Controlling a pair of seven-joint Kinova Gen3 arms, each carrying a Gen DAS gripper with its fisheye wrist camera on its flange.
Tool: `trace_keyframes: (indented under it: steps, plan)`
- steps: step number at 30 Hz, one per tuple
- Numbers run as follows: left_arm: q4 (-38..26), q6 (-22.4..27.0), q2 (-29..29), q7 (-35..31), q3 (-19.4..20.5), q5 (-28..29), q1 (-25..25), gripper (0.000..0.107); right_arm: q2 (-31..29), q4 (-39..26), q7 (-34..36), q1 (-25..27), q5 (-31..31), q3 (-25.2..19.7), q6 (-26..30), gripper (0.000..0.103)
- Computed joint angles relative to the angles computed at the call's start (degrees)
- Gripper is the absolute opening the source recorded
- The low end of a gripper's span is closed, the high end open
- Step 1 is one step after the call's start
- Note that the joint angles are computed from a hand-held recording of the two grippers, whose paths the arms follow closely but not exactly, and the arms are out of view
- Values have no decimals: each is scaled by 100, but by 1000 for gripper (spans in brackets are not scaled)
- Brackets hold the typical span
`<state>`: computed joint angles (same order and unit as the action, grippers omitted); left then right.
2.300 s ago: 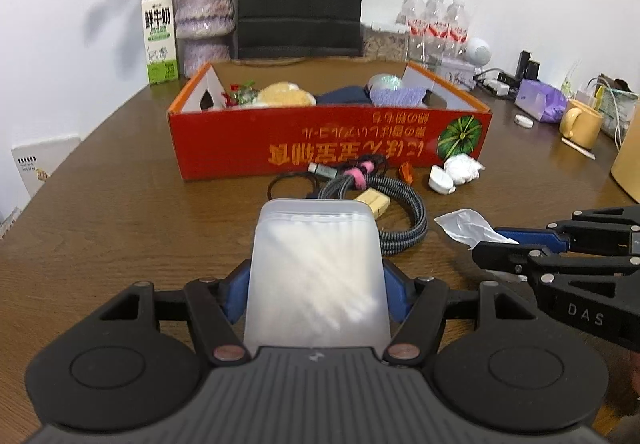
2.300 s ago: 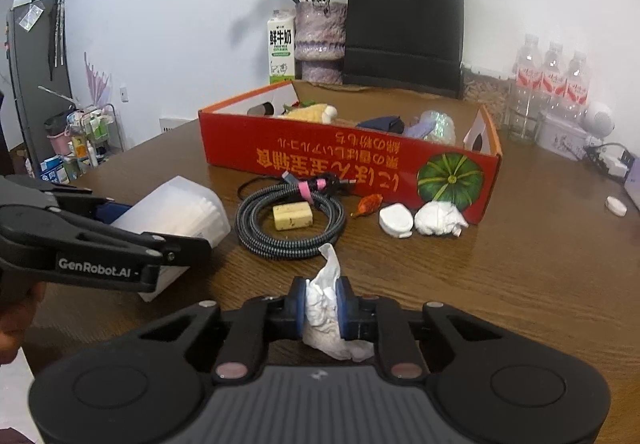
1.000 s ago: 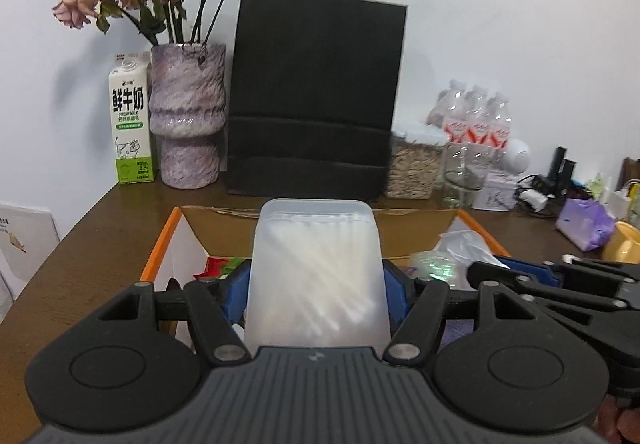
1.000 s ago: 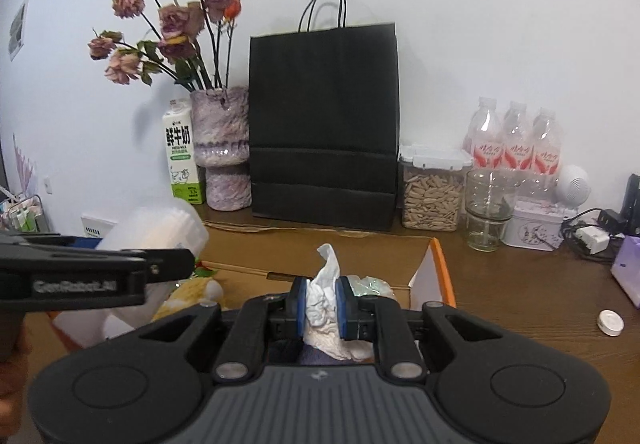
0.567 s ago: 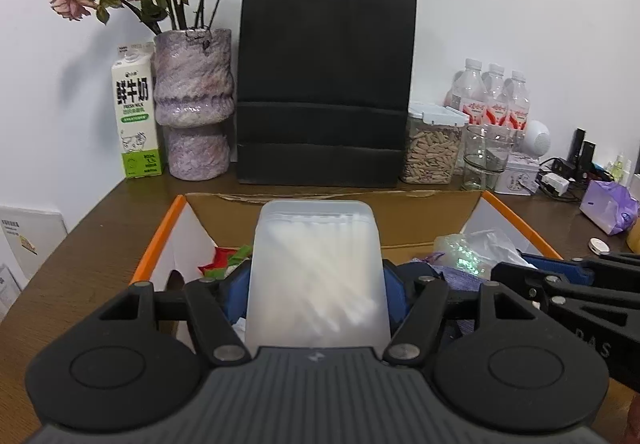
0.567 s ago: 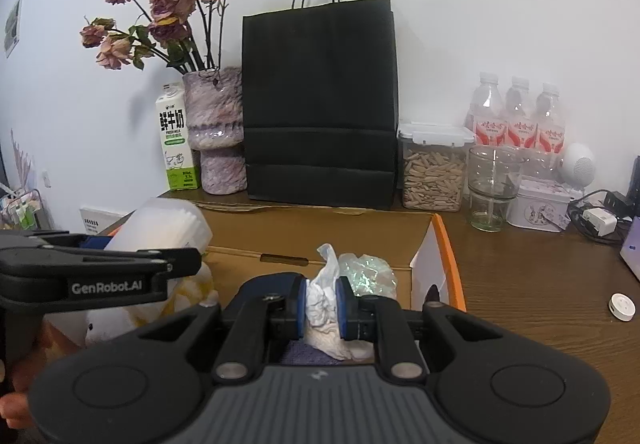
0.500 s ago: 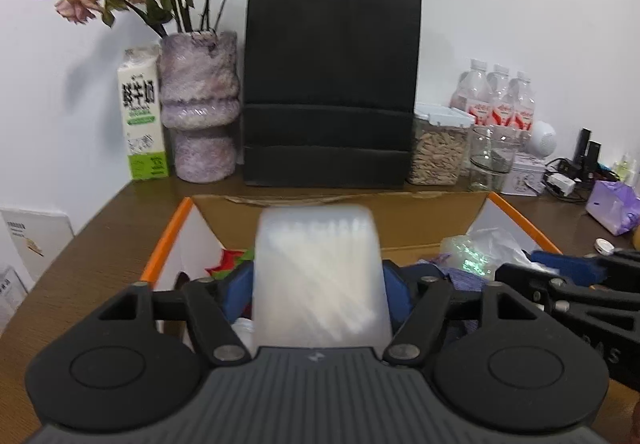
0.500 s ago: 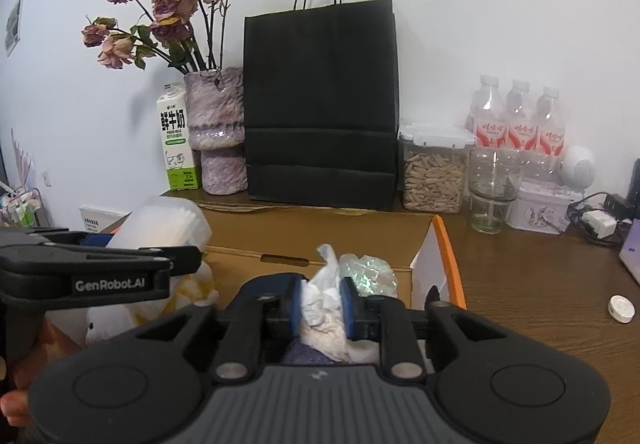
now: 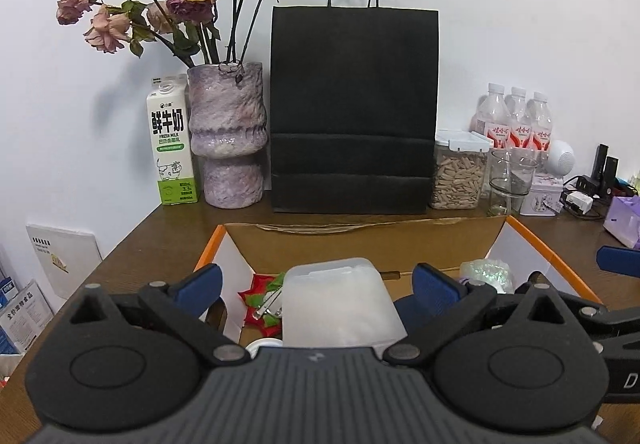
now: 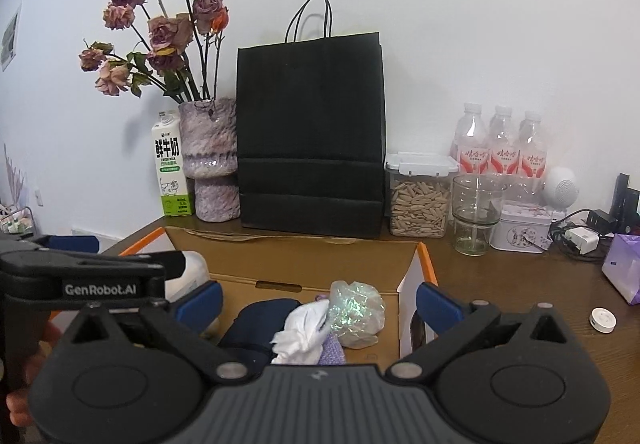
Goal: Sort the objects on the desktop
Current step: 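Lower the container and tissue into the box and open both grippers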
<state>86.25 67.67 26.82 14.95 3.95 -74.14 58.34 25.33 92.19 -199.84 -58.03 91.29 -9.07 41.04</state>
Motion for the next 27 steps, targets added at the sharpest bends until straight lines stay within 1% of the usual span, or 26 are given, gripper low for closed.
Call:
trace_keyframes:
  steps: [11, 18, 27]
  plan:
    - [92, 92, -147, 157, 50, -61, 69, 103, -25, -73, 212, -61, -165, 21, 44, 103]
    - [221, 350, -366, 243, 220, -75, 124, 103, -188, -56, 511, -206, -296, -27, 152, 103]
    - [631, 847, -667, 415, 561, -82, 258, 103, -515, 275, 615, -385, -407, -235, 503, 103]
